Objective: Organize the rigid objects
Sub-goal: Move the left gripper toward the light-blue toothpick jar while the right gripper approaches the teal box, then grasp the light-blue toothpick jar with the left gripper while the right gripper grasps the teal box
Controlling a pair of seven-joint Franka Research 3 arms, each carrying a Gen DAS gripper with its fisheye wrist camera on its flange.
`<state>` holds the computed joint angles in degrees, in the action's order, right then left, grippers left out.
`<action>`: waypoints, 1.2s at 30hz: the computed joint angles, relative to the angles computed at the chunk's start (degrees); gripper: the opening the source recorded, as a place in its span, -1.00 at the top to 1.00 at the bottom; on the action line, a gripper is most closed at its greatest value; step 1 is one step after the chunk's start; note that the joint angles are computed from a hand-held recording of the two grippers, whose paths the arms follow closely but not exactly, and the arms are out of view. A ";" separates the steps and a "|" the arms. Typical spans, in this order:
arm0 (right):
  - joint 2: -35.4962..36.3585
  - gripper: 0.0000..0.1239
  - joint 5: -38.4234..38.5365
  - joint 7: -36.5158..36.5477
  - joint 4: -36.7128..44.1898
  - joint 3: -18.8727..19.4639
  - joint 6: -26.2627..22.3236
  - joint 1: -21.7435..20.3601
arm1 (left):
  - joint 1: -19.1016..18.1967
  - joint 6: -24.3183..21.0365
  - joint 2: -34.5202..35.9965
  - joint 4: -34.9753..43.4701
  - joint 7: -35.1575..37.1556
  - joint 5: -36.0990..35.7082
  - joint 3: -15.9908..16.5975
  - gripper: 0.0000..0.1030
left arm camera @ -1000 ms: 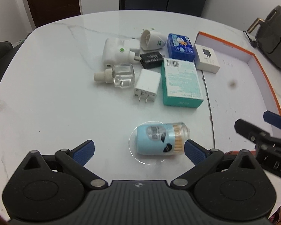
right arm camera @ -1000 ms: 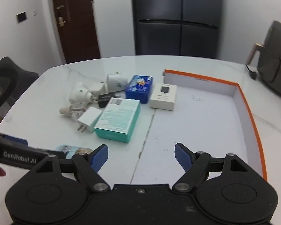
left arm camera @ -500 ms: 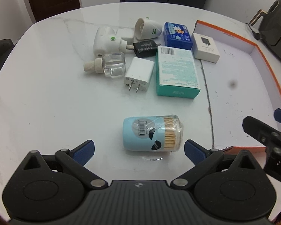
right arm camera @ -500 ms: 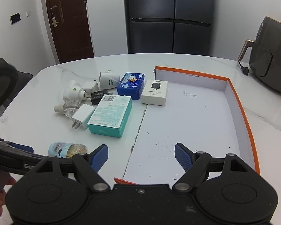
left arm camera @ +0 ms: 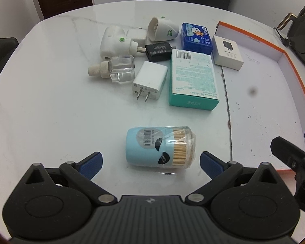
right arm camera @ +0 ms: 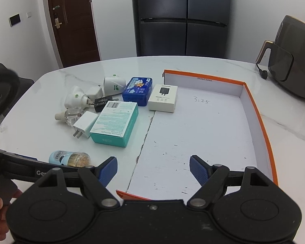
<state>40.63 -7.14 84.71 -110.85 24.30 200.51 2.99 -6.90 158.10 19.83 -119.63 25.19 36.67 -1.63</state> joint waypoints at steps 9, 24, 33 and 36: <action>-0.42 -0.48 0.68 -0.06 0.33 -1.45 -0.82 1.53 | -0.16 -0.09 0.69 0.41 0.12 0.63 0.37 -1.00; 0.03 -0.48 6.39 -2.59 3.23 -3.17 -3.64 5.01 | -0.40 3.94 3.90 1.02 1.71 2.90 2.24 -0.67; 3.78 -0.48 11.29 -5.01 12.68 -4.22 -9.16 9.38 | -1.67 10.75 1.63 -2.80 -3.61 9.81 7.26 -0.51; 6.09 -0.48 14.43 -5.60 18.64 -5.95 -13.48 12.63 | -1.51 10.65 -0.09 -4.01 -5.84 12.92 8.37 -0.51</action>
